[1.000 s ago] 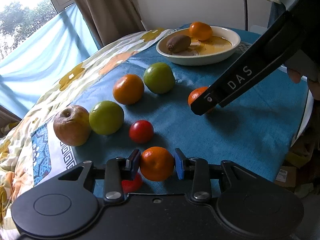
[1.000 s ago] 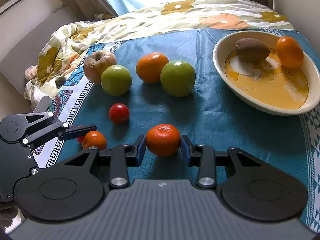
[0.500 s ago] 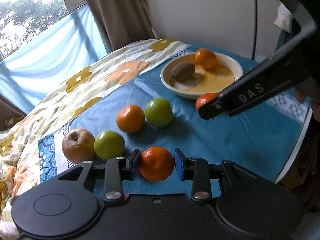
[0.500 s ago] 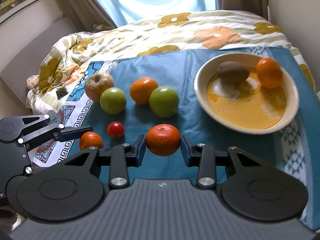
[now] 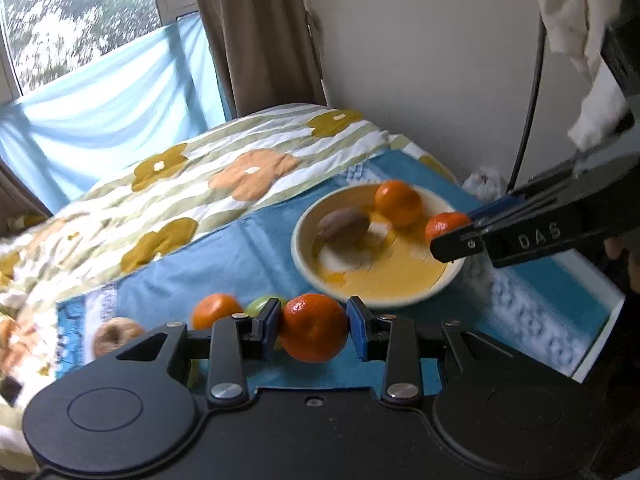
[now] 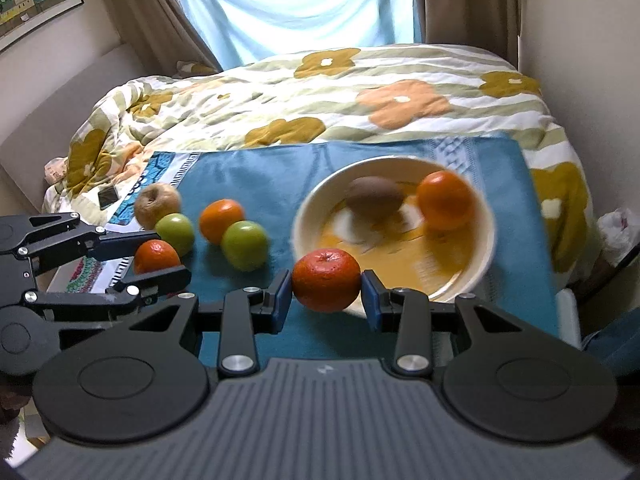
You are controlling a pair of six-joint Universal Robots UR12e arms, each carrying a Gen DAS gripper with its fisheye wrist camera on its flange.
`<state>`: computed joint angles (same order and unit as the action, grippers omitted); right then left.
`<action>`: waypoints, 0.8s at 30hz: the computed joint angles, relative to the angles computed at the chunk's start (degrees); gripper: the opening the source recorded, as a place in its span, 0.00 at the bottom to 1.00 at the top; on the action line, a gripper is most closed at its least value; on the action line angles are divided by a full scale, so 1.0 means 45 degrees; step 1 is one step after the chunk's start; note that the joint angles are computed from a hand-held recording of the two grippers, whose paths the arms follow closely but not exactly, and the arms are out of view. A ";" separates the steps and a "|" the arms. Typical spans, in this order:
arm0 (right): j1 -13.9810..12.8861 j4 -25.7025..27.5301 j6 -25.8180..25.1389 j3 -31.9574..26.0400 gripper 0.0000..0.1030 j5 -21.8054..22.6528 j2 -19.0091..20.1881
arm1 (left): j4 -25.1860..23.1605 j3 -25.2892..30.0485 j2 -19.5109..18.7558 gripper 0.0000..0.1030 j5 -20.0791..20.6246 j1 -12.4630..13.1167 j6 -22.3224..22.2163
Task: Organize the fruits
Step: 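Carry the mandarins to the bowl and open the left tool over it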
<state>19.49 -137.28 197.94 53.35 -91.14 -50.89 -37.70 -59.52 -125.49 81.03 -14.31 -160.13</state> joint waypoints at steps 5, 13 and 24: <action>-0.0489 0.0051 -0.0583 0.0249 0.51 0.0291 -0.0176 | -0.0418 0.1089 -0.0639 0.39 0.0348 -0.0410 -0.0769; -0.1139 0.0067 -0.1133 0.0396 0.51 0.0787 -0.0134 | -0.1650 0.3061 -0.1925 0.39 0.0562 -0.0951 -0.1609; -0.1667 0.0127 -0.1263 0.0422 0.51 0.1402 0.0135 | -0.4115 0.5752 -0.3687 0.39 0.0588 -0.1302 -0.2251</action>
